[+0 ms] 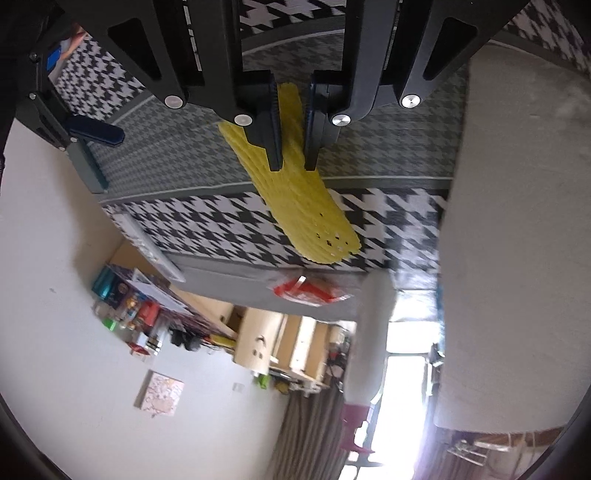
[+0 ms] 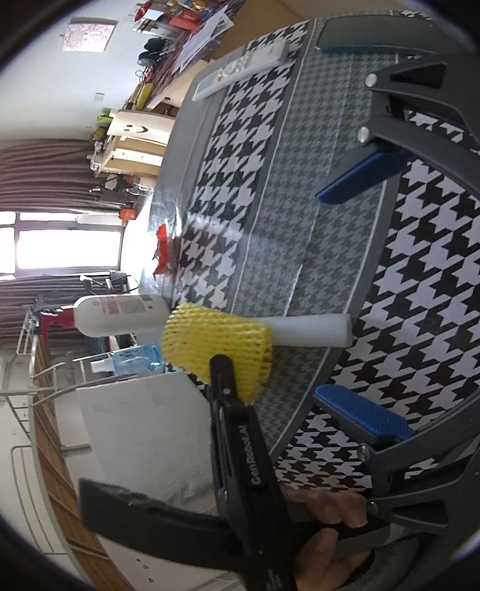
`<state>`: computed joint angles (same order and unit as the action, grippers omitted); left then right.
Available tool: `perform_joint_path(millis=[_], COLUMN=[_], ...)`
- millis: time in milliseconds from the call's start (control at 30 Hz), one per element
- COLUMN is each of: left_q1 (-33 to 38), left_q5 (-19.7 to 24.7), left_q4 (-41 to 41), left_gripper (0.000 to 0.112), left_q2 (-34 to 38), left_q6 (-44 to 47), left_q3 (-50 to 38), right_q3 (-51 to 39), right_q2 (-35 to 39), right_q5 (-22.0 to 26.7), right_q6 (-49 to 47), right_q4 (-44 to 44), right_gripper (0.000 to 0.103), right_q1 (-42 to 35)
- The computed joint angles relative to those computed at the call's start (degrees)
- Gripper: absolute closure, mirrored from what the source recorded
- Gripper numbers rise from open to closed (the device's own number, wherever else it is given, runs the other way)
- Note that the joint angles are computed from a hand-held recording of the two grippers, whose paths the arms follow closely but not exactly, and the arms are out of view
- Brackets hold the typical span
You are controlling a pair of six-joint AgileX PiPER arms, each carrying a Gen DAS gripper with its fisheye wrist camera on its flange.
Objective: Organize soft objects
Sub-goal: 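Close the left gripper on the yellow foam net while the right gripper grasps the white stick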
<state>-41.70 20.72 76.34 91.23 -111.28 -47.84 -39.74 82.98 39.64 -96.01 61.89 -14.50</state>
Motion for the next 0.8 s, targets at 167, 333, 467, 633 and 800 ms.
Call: perform_joint_path(millis=[167, 333, 467, 633, 800], left_q1=[-0.02, 0.36, 0.4, -0.04, 0.08], left_q5=[0.21, -0.24, 0.3, 1.08, 0.98], left_q4=[1.43, 2.66, 3.52, 1.81, 1.01], left_gripper=[0.1, 0.1, 0.1, 0.1, 0.1], left_q2=[-0.76, -1.74, -2.36, -1.96, -1.62], left_q6=[-0.87, -2.75, -4.21, -2.41, -1.64], left_q3=[0.75, 1.65, 2.45, 2.18, 1.68], right_q3=[-1.34, -2.64, -2.75, -2.7, -2.89], right_q2=[1.02, 2.46, 3.02, 3.59, 3.62], right_q5=[-3.36, -4.42, -5.67, -6.54, -7.1], right_q6=[4.62, 7.21, 8.09, 10.49, 11.76], right_q4=[-3.97, -6.39, -7.76, -9.57, -10.45], right_gripper=[0.018, 0.035, 0.043, 0.056, 0.058], right_q1=[5.07, 7.38, 8.71, 10.26, 10.63])
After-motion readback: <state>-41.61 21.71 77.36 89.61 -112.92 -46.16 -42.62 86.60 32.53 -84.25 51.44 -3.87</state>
